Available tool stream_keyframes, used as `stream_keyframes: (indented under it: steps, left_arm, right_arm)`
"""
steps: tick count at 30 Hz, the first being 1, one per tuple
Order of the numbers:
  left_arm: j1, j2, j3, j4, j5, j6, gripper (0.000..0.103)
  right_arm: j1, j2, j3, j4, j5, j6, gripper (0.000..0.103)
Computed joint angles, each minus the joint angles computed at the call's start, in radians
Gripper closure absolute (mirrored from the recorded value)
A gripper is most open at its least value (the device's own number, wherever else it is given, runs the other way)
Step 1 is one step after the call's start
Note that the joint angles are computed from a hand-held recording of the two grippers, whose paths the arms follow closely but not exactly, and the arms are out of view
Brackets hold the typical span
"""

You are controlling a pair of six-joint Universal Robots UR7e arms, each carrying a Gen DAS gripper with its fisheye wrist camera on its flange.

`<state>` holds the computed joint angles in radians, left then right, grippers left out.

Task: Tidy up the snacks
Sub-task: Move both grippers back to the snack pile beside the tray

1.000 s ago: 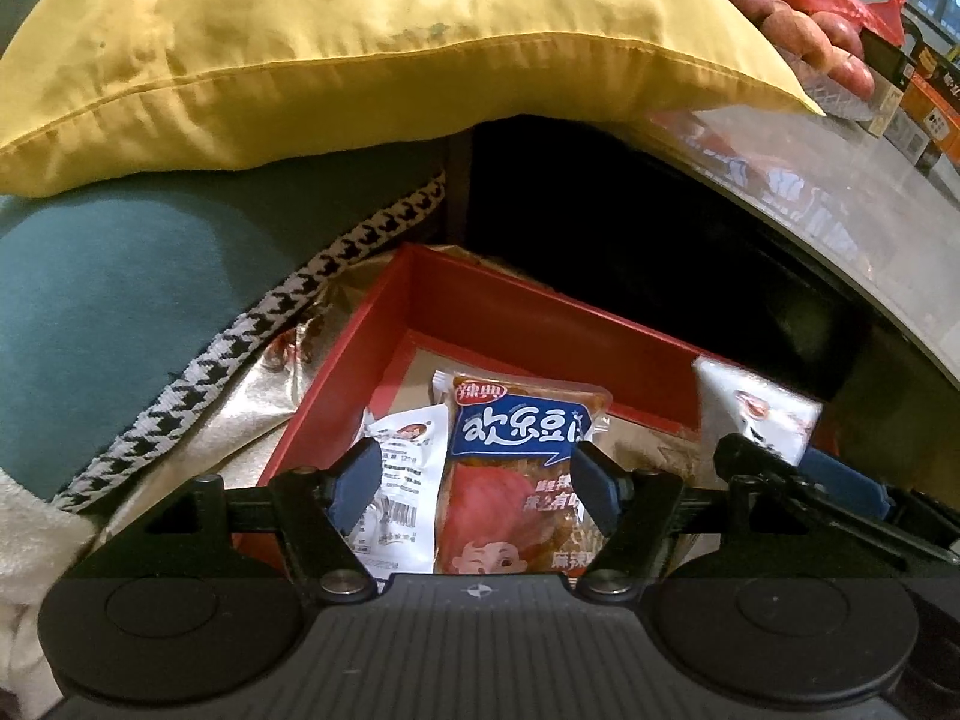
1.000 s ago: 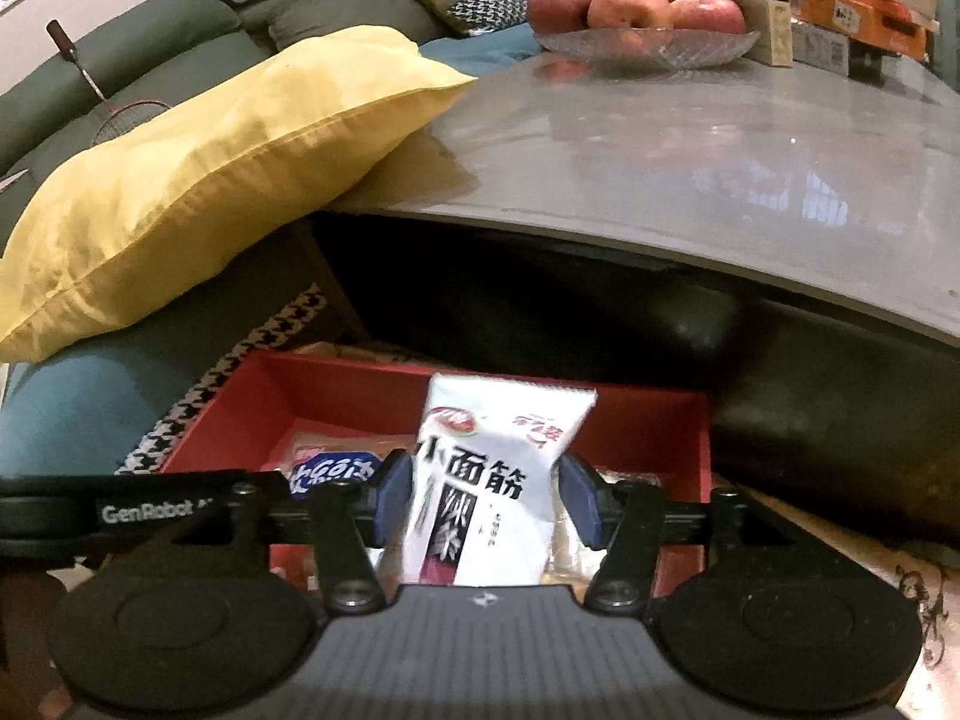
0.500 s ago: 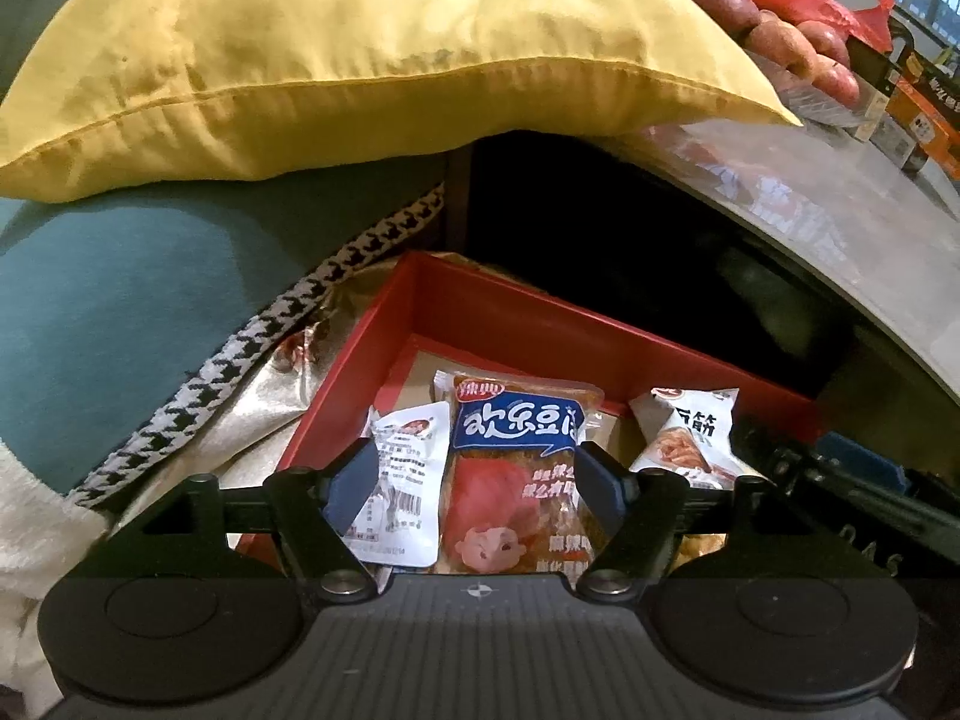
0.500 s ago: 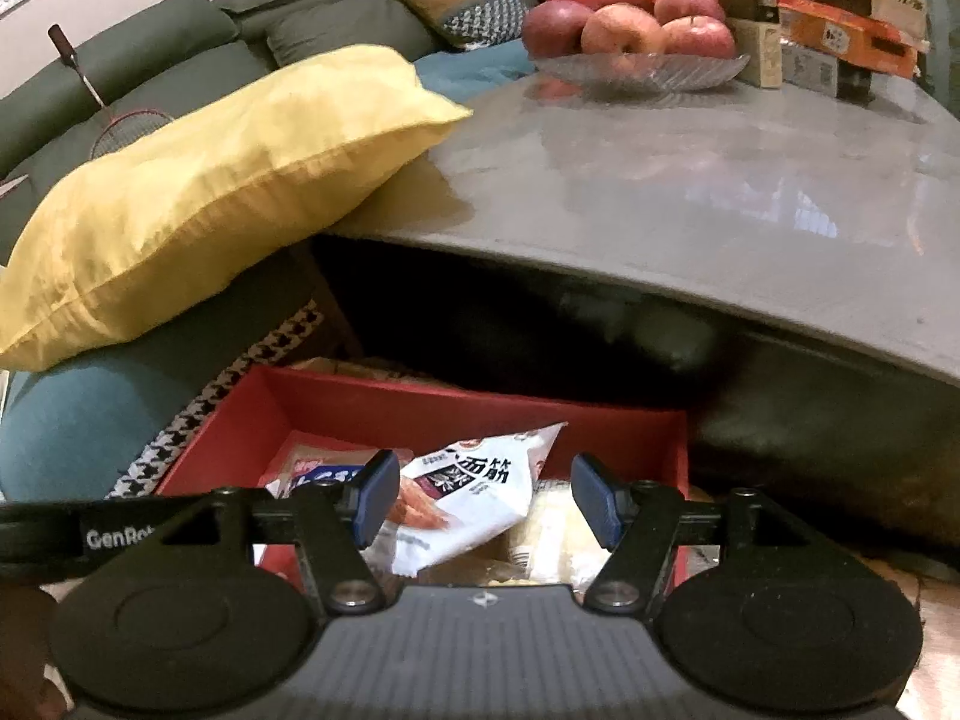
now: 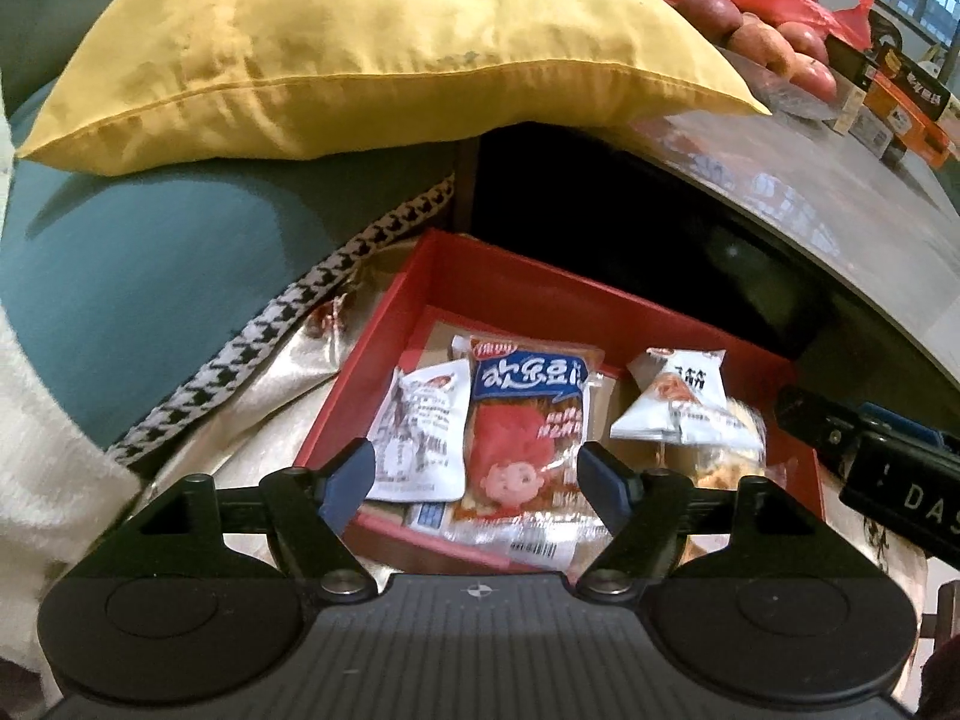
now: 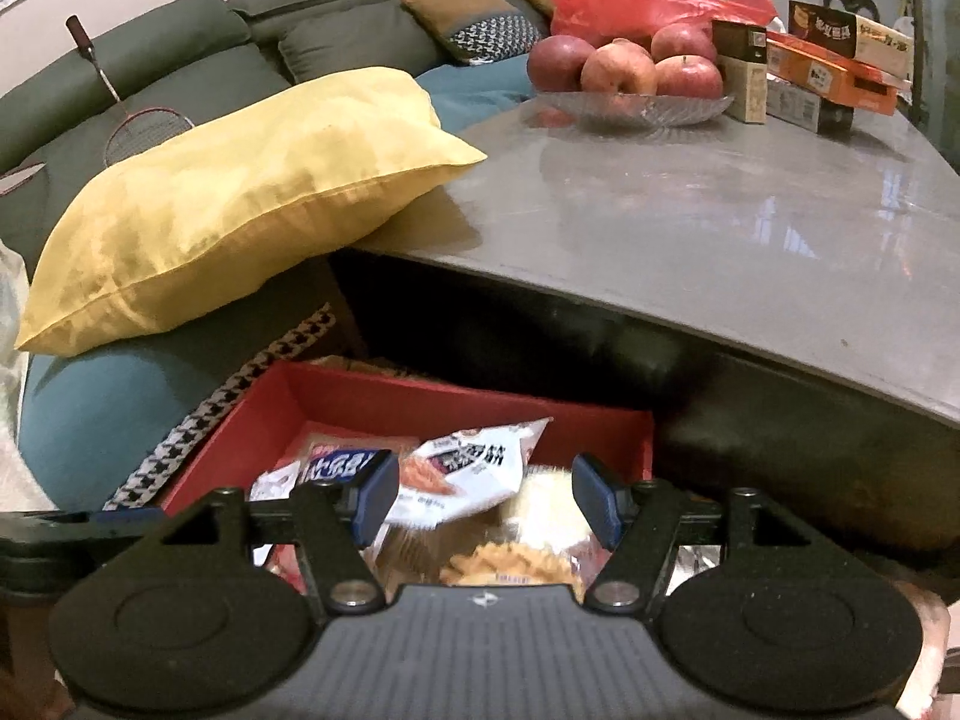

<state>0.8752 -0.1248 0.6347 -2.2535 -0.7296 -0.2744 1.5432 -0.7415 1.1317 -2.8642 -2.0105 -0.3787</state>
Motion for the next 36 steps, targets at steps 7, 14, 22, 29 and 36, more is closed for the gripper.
stream_keyframes:
  steps: [7,14,22,29,36]
  left_arm:
    - [-0.005,-0.082,0.154,-0.021,-0.016,-0.037,0.022]
    - [-0.006,-0.14,0.262,-0.011,-0.033,-0.087,0.021]
    - [0.001,-0.194,0.348,-0.006,-0.056,-0.141,0.02]
    - [0.005,-0.223,0.387,0.004,-0.054,-0.171,0.019]
    - [0.01,-0.228,0.389,0.018,-0.061,-0.174,0.018]
  right_arm:
    - [0.009,-0.039,0.081,-0.008,-0.007,0.004,0.044]
    - [0.016,-0.077,0.162,-0.01,-0.021,-0.002,0.044]
    - [0.017,-0.132,0.258,0.054,0.002,-0.038,0.044]
    - [0.005,-0.137,0.278,0.151,0.017,-0.048,0.044]
    - [-0.003,-0.092,0.228,0.24,0.02,-0.064,0.044]
